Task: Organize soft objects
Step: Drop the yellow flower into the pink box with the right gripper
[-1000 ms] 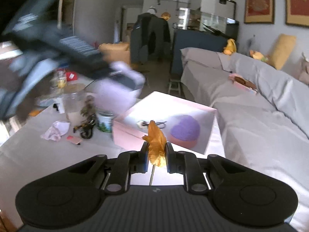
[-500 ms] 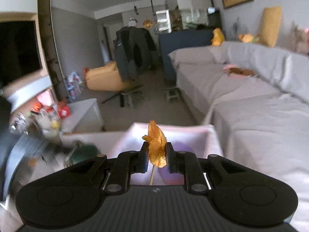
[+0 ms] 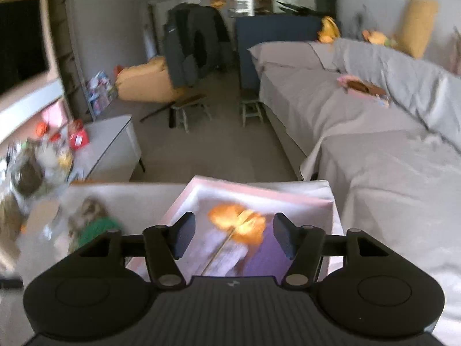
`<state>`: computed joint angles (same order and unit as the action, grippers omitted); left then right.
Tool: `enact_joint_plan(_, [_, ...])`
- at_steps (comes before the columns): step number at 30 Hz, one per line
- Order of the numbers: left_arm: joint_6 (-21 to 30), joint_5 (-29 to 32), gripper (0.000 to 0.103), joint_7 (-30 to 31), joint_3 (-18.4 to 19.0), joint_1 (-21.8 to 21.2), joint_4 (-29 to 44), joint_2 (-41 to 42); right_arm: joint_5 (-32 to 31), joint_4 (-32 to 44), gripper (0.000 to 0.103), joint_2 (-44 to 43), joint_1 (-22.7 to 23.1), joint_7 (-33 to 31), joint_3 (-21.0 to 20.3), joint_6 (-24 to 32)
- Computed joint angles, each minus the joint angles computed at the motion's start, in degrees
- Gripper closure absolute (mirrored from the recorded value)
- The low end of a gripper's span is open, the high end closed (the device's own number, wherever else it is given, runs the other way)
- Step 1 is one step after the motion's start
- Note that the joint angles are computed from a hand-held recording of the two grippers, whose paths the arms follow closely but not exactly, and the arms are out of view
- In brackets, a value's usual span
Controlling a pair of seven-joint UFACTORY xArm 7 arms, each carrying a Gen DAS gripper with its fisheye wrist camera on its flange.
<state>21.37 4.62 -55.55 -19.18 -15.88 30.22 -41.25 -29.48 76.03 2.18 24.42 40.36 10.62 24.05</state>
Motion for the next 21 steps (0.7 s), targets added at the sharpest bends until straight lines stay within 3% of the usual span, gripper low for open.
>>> enact_joint_plan(4, [-2.9, -0.4, 0.076, 1.3, 1.4, -0.7, -1.5, 0.0, -6.3, -4.2, 0.032, -2.1, 2.4, 1.4, 2.4, -2.8])
enact_joint_plan(7, [-5.7, -0.2, 0.075, 4.8, 2.0, -2.3, -0.4, 3.0, -0.4, -5.9, 0.03, -1.4, 4.4, -5.9, 4.4, -6.3])
enact_joint_plan(8, [-6.1, 0.5, 0.075, 5.9, 1.4, -2.0, 0.7, 4.5, 2.4, -6.0, 0.03, -0.7, 5.3, -8.7, 5.1, -6.7])
enact_joint_plan(10, [-3.9, 3.4, 0.075, 4.3, -3.5, 1.5, 2.9, 5.2, 5.8, -5.9, 0.03, 0.7, 6.9, -12.5, 5.8, -6.3])
enact_joint_plan(14, [0.2, 9.9, 0.075, 1.1, -8.7, 7.1, 6.9, 6.7, 2.0, -6.0, 0.03, 2.6, 10.6, -11.9, 5.2, -4.3])
enact_joint_plan(17, [-2.9, 10.3, 0.075, 4.6, -5.3, 3.0, 7.5, 9.1, -2.6, -7.0, 0.03, 2.1, 12.3, -9.4, 4.4, -3.0])
enact_joint_plan(19, [-5.6, 9.6, 0.074, 9.9, -2.6, -1.1, 8.7, 12.4, -2.0, -8.5, 0.03, 1.0, 12.0, -9.5, 4.4, -3.2])
enact_joint_plan(21, [-4.7, 9.4, 0.071, 14.2, -1.7, -2.9, 11.1, 16.0, 1.6, -10.6, 0.03, -0.6, 11.0, -12.2, 4.6, -4.2])
